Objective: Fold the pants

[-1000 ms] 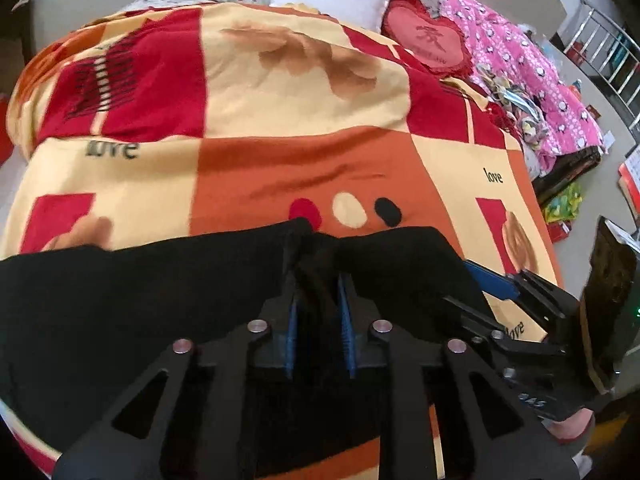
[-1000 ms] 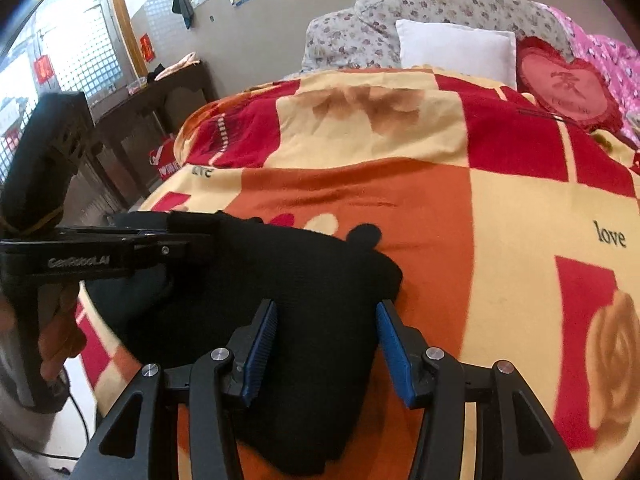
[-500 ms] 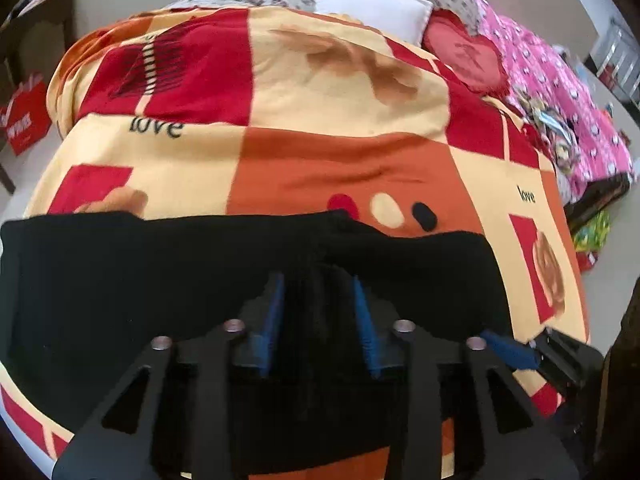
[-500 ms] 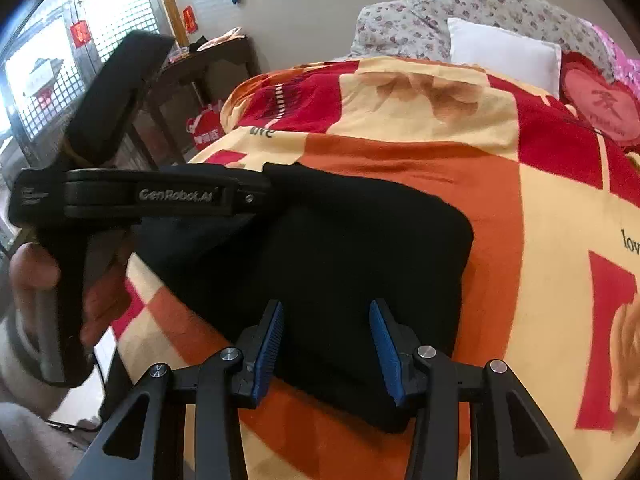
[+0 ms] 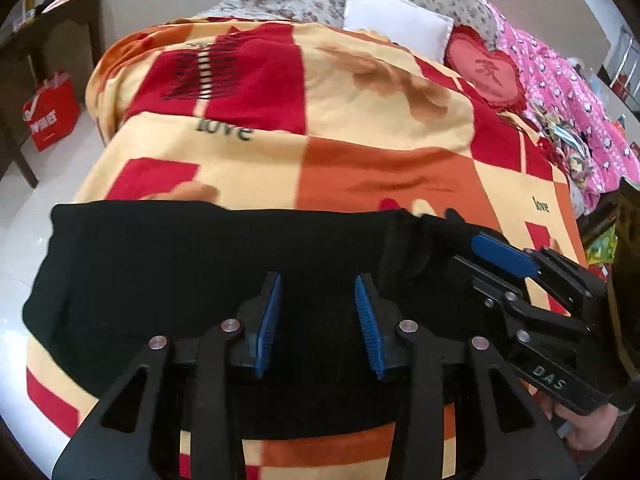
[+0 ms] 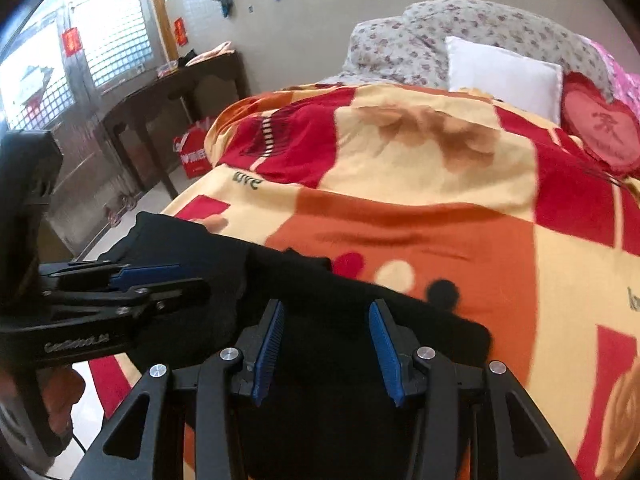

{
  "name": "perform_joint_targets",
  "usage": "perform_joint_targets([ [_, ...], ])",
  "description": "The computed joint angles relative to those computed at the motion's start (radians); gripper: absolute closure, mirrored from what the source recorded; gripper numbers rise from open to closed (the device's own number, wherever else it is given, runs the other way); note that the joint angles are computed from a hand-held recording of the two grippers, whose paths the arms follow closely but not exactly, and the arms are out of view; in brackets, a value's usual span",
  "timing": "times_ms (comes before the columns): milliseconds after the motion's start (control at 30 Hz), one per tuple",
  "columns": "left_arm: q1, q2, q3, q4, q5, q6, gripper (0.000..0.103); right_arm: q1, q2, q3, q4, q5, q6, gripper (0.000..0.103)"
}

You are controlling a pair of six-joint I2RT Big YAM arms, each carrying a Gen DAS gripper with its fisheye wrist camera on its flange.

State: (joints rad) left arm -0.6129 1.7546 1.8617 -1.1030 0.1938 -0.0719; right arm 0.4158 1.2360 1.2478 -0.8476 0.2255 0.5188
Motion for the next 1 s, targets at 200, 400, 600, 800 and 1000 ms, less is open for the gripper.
perform_joint_targets([
  [200,0.029,-0.004,-0.011,0.005,-0.021,-0.012,0.066,0.014,0.1,0.063,-0.022,0.041,-0.027,0.059],
  [400,0.05,-0.004,-0.014,-0.002,-0.014,-0.027,0.066,0.018,0.062,0.07,-0.044,0.02,0.005,0.059],
  [600,0.054,-0.009,-0.019,-0.004,-0.015,-0.03,0.066,0.066,0.017,0.053,-0.071,0.042,0.017,0.059],
  [800,0.064,-0.013,-0.022,-0.01,0.006,-0.045,0.065,0.084,0.045,0.041,-0.063,-0.012,0.003,0.059],
  [1000,0.09,-0.02,-0.024,-0.025,0.014,-0.059,0.064,0.082,0.051,0.05,-0.058,-0.024,-0.003,0.058],
])
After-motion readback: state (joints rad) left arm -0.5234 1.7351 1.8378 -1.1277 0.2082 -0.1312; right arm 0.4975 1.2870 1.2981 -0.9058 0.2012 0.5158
